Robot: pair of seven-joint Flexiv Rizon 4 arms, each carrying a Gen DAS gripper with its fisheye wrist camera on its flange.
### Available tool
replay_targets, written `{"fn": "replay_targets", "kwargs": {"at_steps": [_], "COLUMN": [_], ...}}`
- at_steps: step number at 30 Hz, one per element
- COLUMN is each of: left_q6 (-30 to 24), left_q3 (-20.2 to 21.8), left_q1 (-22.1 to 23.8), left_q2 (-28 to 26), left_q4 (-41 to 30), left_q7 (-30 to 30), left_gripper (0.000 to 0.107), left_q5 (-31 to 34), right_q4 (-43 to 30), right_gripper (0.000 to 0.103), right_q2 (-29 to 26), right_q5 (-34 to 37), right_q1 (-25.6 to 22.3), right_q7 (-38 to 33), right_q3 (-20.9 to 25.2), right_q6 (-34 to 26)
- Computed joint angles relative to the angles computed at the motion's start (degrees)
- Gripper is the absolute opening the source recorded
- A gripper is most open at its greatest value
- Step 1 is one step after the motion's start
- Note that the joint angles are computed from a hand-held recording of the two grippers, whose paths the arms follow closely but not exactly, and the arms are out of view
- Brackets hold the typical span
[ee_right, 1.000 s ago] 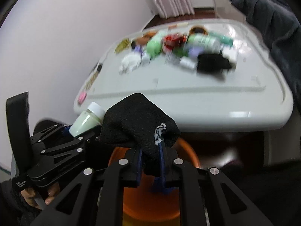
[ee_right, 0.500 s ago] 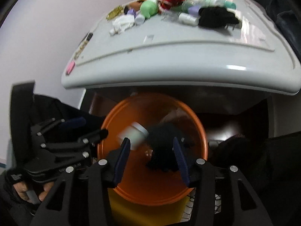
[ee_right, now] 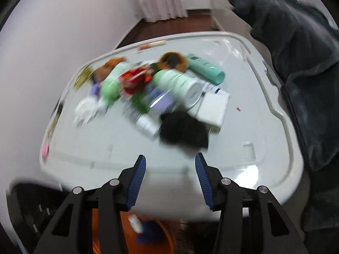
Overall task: Collect trash
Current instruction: 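Drop the pale green jar into the orange bucket with the left tool, then grasp another black sock with the right tool while the left grasps white tissue, then lower both tools over the orange bucket and release the sock and tissue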
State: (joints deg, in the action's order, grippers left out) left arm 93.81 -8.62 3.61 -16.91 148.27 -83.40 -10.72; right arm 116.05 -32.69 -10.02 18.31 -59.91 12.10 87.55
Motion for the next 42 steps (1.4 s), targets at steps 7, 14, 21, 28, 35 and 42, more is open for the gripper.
{"fn": "replay_targets", "kwargs": {"at_steps": [7,14,21,28,35,42], "left_q6": [1.1,2.1,0.0,-3.8,-4.7,2.4], "left_q3": [5.0,6.8,19.3,22.4,25.6,14.7], "left_q1": [-4.2,-4.2,-13.7,-15.1,-17.7,-7.8], "left_q2": [-0.4,-2.5,-8.6,-16.6,-23.1,-18.9], "left_q4": [-2.4,-5.7,-17.3,-29.0,-36.6,-30.3], "left_q7": [-0.6,-2.8,-7.1,-9.7,-8.9,-6.0], "left_gripper": [0.071,0.071,0.071,0.071,0.051,0.019], "left_q5": [1.6,0.5,-0.2,1.6,4.8,3.2], "right_q4": [-7.4,-9.5,0.3,2.2,0.8,1.6], "right_gripper": [0.060,0.025,0.023,0.024,0.025,0.025], "right_q2": [-6.4,-9.0,-3.6,-3.2,-4.9,-4.1], "right_q5": [3.2,2.3,2.9,0.3,-3.7,-2.9], "right_q1": [0.7,-0.5,2.5,3.3,-0.9,2.2], "right_q7": [6.9,5.9,4.1,2.9,3.8,3.4], "right_q3": [-1.0,0.6,-2.6,-2.9,1.7,-1.3], "right_q6": [-2.2,-0.5,16.0,19.6,17.8,19.1]}}
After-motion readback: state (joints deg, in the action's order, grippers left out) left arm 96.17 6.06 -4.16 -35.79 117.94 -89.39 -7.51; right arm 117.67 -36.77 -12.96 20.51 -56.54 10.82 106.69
